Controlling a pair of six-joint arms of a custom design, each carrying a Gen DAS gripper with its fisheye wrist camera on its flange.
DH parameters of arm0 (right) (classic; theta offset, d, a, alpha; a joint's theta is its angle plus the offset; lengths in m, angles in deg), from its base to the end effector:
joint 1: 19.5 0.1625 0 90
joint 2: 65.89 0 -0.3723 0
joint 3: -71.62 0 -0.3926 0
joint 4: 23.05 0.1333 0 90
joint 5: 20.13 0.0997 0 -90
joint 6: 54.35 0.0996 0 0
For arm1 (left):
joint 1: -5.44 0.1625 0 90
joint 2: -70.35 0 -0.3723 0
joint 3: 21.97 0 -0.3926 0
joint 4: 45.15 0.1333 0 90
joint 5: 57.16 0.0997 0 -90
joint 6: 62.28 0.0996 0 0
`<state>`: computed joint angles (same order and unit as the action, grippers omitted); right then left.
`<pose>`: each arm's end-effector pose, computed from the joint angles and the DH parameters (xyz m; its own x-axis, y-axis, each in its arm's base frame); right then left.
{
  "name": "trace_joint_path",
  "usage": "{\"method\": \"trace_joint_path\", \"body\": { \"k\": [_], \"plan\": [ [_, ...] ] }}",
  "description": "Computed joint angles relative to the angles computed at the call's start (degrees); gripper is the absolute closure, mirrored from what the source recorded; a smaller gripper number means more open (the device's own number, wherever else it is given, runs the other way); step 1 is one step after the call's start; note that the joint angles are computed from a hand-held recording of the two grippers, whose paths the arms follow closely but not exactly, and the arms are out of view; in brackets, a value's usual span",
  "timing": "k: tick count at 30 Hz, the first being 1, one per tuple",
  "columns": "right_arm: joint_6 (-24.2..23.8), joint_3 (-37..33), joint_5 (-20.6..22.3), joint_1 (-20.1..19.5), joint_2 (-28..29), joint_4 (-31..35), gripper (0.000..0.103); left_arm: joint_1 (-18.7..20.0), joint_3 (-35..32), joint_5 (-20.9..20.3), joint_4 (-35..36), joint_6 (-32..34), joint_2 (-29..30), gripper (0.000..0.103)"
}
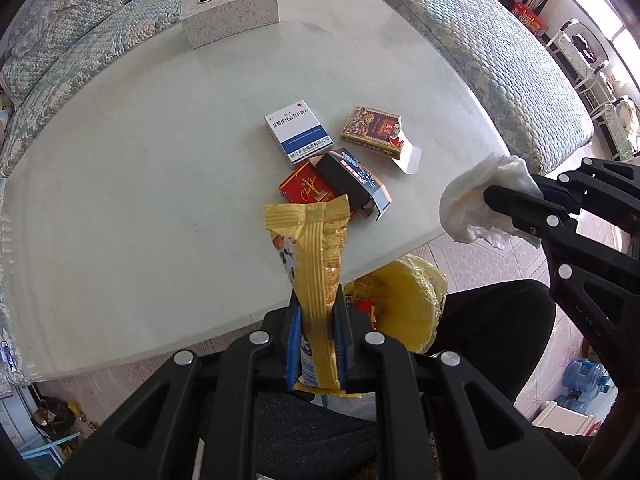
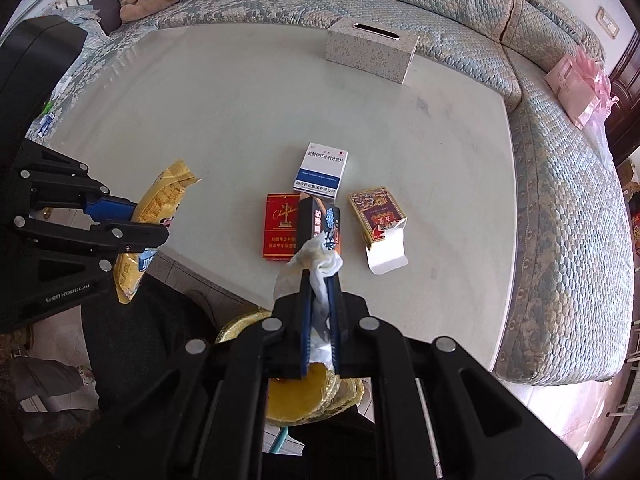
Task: Collect trash
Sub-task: 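Carry the gold wrapper and white tissue with both tools over the yellow bin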
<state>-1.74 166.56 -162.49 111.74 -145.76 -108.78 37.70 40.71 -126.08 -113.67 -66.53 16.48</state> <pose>0.3827 -0.3540 0.3365 -0.6681 0.1995 0.7168 -0.1502 0.9074 -0.3925 -0.4566 -0.4882 0.2725 -0.3978 0.8493 -0.3471 0.7026 0.5253 0.4800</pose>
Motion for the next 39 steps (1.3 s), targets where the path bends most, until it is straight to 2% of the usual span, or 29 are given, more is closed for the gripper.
{"method": "trace_joint_path", "body": {
  "k": [6,15,19,22,28,35,39],
  "plan": [
    [2.64,2.91,1.3,2.6,-0.23,0.58,0.094,-1.15,7.28,-0.9,-2.1,0.57,-4.81,0.089],
    [3.84,10.15,3.83,3.68,-1.7,-3.68,0.094,-1.99,18.76,-3.24,-7.53,2.31,-10.83,0.089],
    [4.19,13.95,4.57,2.85,-3.3,-6.23,0.094,-1.96,23.65,-3.75,-10.27,2.67,-12.89,0.089],
    [5.11,15.77,3.63,2.59,-3.33,-6.05,0.094,-2.22,27.73,-2.82,-12.64,2.99,-14.38,0.089],
    [4.69,20.64,2.87,1.72,-4.36,-10.04,0.094,-1.68,33.79,-4.07,-16.12,4.09,-16.02,0.089],
    [1.95,26.99,4.62,-0.74,-5.65,-18.75,0.094,-0.18,39.43,-5.61,-19.87,4.26,-16.44,0.089],
    [0.36,30.54,5.48,-2.6,-5.82,-23.75,0.094,0.0,43.13,-3.2,-22.83,3.36,-16.68,0.089]
  ]
}}
